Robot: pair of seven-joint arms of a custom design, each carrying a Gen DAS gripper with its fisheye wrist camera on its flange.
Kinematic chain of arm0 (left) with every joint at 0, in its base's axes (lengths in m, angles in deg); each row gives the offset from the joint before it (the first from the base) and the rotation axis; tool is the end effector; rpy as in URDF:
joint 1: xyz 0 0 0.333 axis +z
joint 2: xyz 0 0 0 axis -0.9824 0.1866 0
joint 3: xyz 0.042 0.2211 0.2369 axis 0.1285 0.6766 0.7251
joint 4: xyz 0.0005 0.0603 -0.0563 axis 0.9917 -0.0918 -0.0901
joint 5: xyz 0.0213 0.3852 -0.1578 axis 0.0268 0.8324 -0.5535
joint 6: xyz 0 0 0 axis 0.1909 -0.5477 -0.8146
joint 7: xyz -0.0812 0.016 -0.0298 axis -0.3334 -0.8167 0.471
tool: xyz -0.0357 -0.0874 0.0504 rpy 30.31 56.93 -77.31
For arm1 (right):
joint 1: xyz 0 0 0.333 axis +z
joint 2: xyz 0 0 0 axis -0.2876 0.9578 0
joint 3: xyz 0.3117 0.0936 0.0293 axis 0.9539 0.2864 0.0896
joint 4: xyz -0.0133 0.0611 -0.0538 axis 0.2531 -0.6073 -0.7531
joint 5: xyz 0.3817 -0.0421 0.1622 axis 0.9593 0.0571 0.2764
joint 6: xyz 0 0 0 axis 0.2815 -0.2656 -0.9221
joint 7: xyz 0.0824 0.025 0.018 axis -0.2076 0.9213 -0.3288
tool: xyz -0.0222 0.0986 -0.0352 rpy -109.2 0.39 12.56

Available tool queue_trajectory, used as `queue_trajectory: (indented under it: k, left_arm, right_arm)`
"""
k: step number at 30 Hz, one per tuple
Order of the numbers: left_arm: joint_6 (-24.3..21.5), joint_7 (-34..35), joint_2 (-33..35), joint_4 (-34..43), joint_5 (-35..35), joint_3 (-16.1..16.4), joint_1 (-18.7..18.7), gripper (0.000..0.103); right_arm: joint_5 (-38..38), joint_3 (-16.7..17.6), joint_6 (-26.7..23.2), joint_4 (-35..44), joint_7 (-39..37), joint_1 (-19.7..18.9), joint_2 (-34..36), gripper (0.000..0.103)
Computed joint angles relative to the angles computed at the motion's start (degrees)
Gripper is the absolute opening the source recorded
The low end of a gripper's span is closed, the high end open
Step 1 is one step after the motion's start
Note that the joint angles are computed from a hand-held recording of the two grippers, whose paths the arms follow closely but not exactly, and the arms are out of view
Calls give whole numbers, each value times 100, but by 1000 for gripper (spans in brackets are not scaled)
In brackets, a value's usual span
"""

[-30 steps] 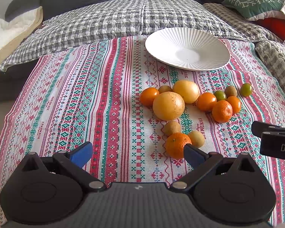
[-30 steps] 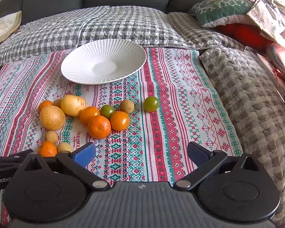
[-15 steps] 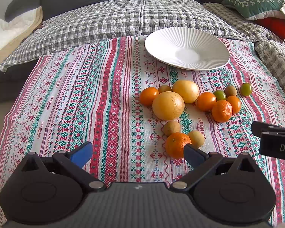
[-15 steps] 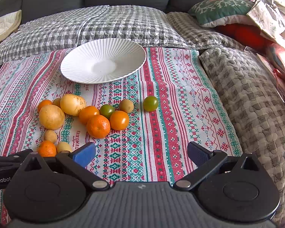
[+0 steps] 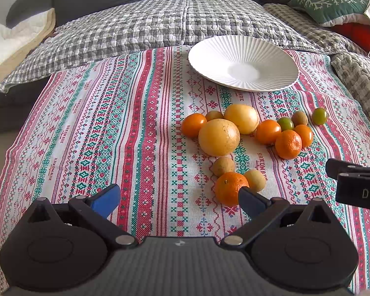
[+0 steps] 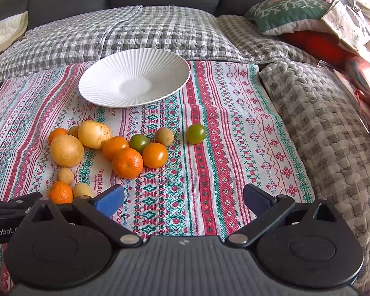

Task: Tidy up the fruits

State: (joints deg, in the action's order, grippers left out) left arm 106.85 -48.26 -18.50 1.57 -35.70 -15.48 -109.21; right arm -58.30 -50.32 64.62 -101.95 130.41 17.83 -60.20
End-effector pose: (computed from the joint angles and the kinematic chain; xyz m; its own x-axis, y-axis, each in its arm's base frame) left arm 0.6181 -0.4282 0.5160 0.0419 -0.9944 -0.0973 -0.8111 0.0230 -0.5844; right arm 0.6286 0.4175 0.4904 0.0292 -0.9989 0.0374 -0.7356 -0.0468 -0.6758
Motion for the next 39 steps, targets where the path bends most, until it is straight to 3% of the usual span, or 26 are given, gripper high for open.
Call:
queue_trajectory:
  k: [20, 26, 28, 30, 34, 39]
  left_arm:
    - [30, 101, 27, 16, -28, -5, 29, 91]
    - [867, 278, -55, -281, 309, 94, 109, 91]
    - [1031, 397, -10, -269, 531, 145, 92, 91]
    - [960, 772, 107, -108, 397, 95, 154, 91]
    - [1144, 822, 256, 42, 200, 146, 201, 91]
    - [1208, 1101, 456, 296, -626, 31, 398, 87]
  right_arm:
    - [-2, 1, 4, 36, -85, -16, 23, 103]
    - [229, 32, 588, 41, -386, -219, 61, 103]
    - [414, 61, 898, 2, -588, -325, 69, 103]
    - [764, 176, 1199, -10, -940, -487, 108, 103]
    - [1753, 483, 1553, 19, -1713, -811, 219, 101]
    - [2962, 908, 1648, 275, -2725, -1108, 467, 96]
